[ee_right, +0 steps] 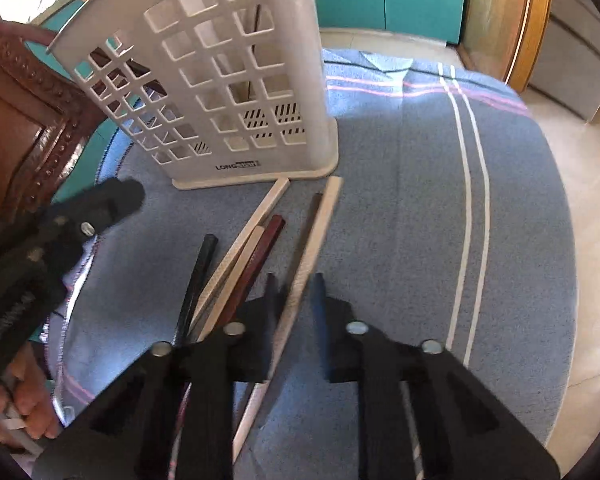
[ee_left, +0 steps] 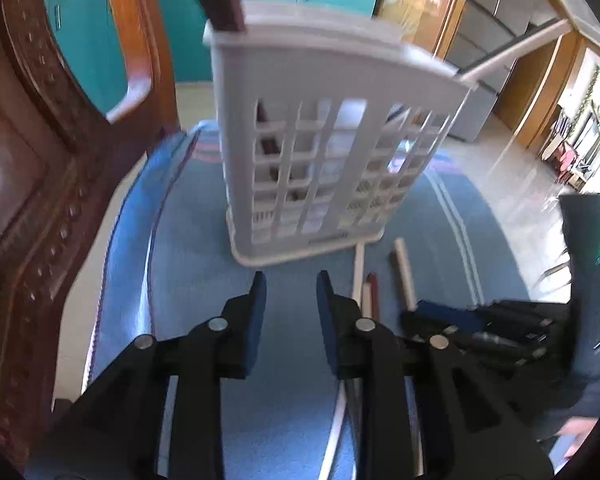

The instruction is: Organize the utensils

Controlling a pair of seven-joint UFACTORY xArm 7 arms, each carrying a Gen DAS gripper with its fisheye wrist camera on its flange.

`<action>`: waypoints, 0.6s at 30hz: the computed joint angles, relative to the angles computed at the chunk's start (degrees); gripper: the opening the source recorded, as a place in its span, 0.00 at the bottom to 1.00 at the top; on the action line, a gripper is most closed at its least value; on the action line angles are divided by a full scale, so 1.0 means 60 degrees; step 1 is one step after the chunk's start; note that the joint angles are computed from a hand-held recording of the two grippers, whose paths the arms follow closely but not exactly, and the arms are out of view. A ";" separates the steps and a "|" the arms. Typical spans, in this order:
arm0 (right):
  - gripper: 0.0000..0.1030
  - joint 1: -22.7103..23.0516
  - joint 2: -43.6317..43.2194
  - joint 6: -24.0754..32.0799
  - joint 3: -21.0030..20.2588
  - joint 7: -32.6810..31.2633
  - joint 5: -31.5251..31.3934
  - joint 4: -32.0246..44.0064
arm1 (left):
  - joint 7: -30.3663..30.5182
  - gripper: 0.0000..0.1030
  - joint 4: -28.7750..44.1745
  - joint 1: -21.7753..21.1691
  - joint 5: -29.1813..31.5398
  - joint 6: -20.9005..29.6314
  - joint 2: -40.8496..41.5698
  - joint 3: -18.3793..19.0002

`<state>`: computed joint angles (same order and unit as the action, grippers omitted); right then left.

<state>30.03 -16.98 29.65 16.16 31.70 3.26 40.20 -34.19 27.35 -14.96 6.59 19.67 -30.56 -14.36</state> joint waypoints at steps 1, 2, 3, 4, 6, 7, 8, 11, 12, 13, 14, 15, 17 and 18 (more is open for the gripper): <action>0.15 0.0052 -0.0028 0.0058 -0.0110 -0.0151 0.0150 0.0022 | 0.0102 0.28 -0.0039 -0.0126 -0.0113 0.0092 0.0038 0.0131; 0.15 0.0096 -0.0087 0.0068 -0.0214 -0.0309 0.0315 -0.0011 | 0.0231 0.29 -0.0122 -0.0273 -0.0250 0.0164 0.0026 0.0274; 0.15 0.0132 -0.0130 0.0040 -0.0347 -0.0499 0.0528 -0.0059 | 0.0251 0.29 -0.0142 -0.0307 -0.0304 0.0171 0.0073 0.0275; 0.14 0.0109 -0.0152 0.0057 -0.0373 -0.0547 0.0610 -0.0043 | 0.0307 0.29 -0.0159 -0.0345 -0.0350 0.0222 0.0086 0.0303; 0.08 -0.0050 -0.0270 0.0081 -0.0306 -0.0428 0.0489 -0.0096 | 0.0328 0.31 -0.0166 -0.0323 -0.0347 0.0270 0.0121 0.0255; 0.03 -0.0097 -0.0301 0.0099 -0.0302 -0.0410 0.0477 -0.0094 | 0.0325 0.32 -0.0198 -0.0312 -0.0343 0.0264 0.0123 0.0236; 0.02 -0.0167 -0.0311 0.0113 -0.0280 -0.0361 0.0413 -0.0075 | 0.0310 0.33 -0.0199 -0.0296 -0.0333 0.0224 0.0176 0.0207; 0.01 -0.0594 -0.0345 0.0353 -0.0094 0.0085 -0.0246 -0.0010 | 0.0334 0.37 -0.0215 -0.0314 -0.0326 0.0269 0.0149 0.0197; 0.01 -0.0537 -0.0351 0.0217 -0.0188 0.0009 -0.0114 -0.0069 | 0.0371 0.37 -0.0241 -0.0347 -0.0347 0.0253 0.0141 0.0224; 0.01 -0.0373 -0.0352 -0.0036 -0.0350 -0.0242 0.0195 -0.0147 | 0.0397 0.37 -0.0246 -0.0365 -0.0355 0.0222 0.0170 0.0228; 0.01 -0.0298 -0.0355 -0.0286 -0.0480 -0.0448 0.0403 -0.0270 | 0.0443 0.38 -0.0263 -0.0398 -0.0371 0.0230 0.0163 0.0246; 0.02 -0.0302 -0.0370 -0.0373 -0.0466 -0.0466 0.0441 -0.0302 | 0.0454 0.38 -0.0275 -0.0415 -0.0381 0.0241 0.0155 0.0236; 0.03 -0.0387 -0.0250 -0.0306 -0.0328 -0.0331 0.0316 -0.0195 | 0.0248 0.38 -0.0099 -0.0300 -0.0272 0.0147 0.0479 -0.0026; 0.05 -0.0407 -0.0158 -0.0231 -0.0320 -0.0325 0.0289 -0.0114 | 0.0220 0.38 -0.0080 -0.0350 -0.0268 0.0260 0.0417 -0.0034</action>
<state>27.59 -17.92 28.26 14.24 29.75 5.00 39.51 -32.87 26.87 -17.06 4.98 21.23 -28.06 -14.56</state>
